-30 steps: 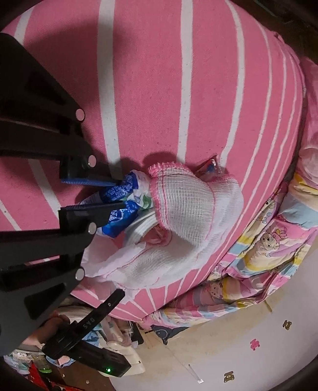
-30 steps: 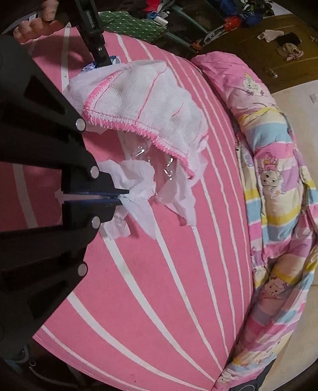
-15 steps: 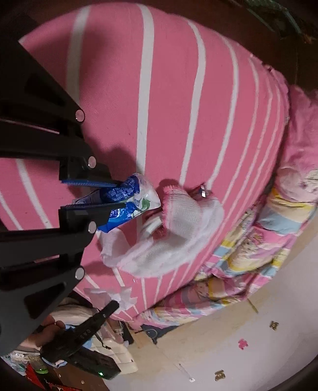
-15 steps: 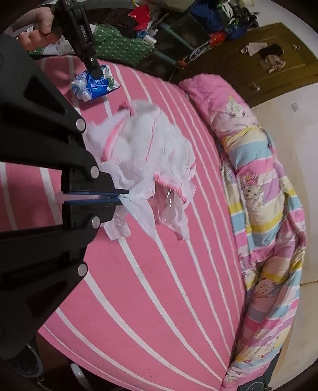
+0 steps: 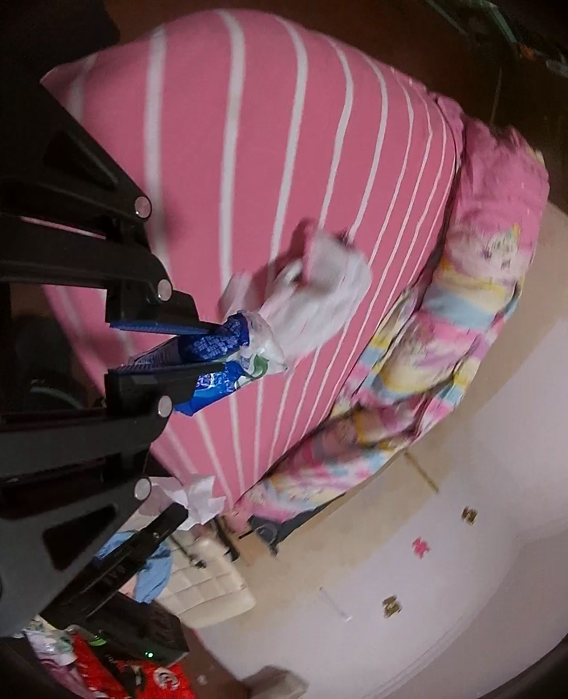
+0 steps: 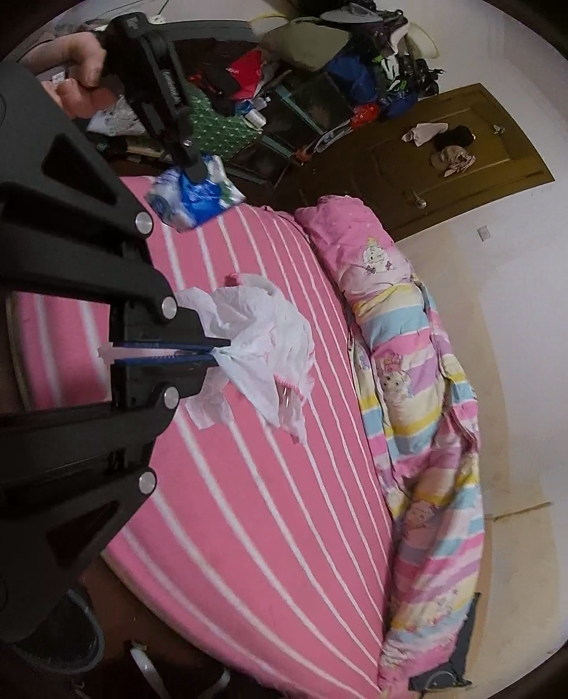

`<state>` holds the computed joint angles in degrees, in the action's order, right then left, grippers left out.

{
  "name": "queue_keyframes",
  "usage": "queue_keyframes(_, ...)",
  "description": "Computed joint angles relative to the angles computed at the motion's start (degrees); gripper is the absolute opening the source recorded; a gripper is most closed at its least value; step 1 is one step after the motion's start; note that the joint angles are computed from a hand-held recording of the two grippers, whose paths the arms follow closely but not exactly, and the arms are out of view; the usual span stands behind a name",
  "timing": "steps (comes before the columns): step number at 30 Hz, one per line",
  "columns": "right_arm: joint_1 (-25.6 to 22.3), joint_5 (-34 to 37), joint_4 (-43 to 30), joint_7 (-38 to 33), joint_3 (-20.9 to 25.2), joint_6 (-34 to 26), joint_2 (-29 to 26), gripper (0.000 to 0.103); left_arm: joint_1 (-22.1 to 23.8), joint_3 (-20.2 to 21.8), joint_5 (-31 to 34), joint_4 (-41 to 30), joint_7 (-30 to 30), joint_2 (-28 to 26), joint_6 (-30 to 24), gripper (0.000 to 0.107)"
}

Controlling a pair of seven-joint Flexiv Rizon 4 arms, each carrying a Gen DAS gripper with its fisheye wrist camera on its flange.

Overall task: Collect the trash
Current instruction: 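Carry the wrapper and tissue over the trash bin with both tools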

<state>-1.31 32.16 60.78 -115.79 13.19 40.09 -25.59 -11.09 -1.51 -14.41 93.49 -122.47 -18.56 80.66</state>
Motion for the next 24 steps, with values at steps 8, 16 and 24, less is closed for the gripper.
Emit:
queue_keyframes(8,-6.00,2.29,11.30,-1.74,-3.62,1.92,8.46,0.003,-4.67,-4.74,-0.98,-6.76,1.89,-4.79,-3.08,0.010)
queue_keyframes(16,-9.38,1.64,18.20,-1.39,-7.91,3.85,9.80,0.003,-9.13,-7.50,-1.90,-18.17,4.98,-13.40,-10.56,0.010)
queue_keyframes(24,-13.22,-0.43,18.25,1.43,-9.65,4.36,6.00,0.004,-13.99,-7.25,0.17,-35.71,10.17,-25.56,-22.80,0.010)
